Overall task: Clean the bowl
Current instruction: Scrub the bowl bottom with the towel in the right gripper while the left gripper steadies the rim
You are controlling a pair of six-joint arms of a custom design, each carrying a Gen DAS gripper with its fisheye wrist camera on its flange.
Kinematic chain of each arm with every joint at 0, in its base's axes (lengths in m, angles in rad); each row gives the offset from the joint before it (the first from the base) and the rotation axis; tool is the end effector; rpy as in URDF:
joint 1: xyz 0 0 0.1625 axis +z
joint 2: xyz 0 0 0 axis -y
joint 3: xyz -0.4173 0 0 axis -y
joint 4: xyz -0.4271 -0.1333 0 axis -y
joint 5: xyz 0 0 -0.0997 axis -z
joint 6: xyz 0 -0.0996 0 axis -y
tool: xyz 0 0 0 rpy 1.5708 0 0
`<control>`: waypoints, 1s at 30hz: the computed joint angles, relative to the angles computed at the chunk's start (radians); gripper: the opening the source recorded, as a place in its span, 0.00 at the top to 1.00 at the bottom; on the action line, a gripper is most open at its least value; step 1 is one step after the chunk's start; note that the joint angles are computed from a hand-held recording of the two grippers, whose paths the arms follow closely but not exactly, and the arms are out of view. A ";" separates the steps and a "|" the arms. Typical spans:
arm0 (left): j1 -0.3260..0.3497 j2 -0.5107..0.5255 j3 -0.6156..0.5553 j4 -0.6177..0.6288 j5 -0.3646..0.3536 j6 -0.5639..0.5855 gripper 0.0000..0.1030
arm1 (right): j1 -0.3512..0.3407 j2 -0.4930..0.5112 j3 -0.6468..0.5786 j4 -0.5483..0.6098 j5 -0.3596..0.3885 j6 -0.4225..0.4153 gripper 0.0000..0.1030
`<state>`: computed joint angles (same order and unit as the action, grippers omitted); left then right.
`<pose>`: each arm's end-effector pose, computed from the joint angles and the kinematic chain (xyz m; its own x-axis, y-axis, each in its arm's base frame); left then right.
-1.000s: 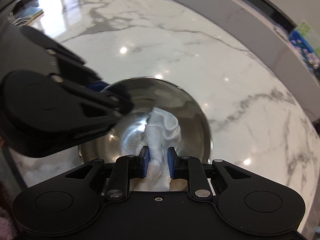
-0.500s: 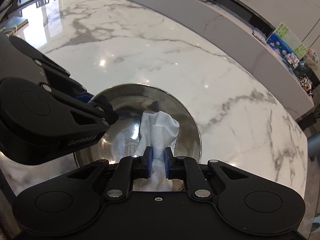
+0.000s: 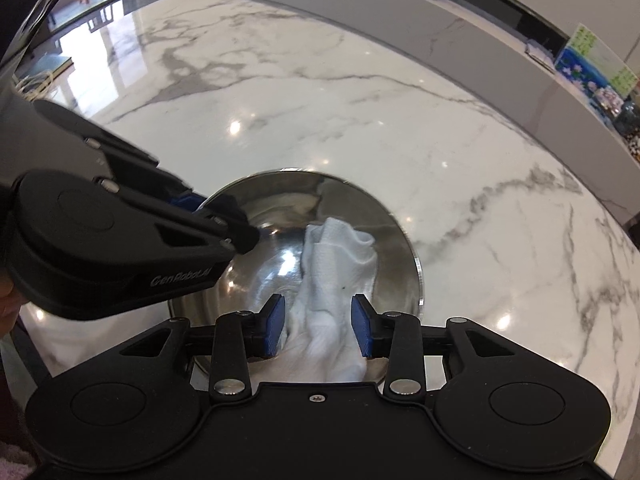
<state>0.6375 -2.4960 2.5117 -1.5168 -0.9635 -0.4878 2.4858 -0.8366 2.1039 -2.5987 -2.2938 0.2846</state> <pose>-0.0375 -0.2644 0.3183 -0.7793 0.3255 -0.5355 0.4940 0.8449 -0.2053 0.4266 -0.2432 -0.0315 -0.5357 -0.4959 0.6835 -0.6455 0.7623 0.0471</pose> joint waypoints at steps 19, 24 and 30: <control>0.021 0.016 -0.002 -0.010 -0.023 0.024 0.88 | -0.034 0.009 -0.008 -0.009 0.033 0.055 0.67; 0.026 0.020 -0.003 -0.016 -0.028 0.022 0.87 | -0.043 0.007 -0.005 -0.021 0.040 0.018 0.67; 0.024 0.017 0.000 -0.014 -0.029 0.015 0.86 | -0.028 0.020 -0.001 -0.034 -0.005 -0.015 0.82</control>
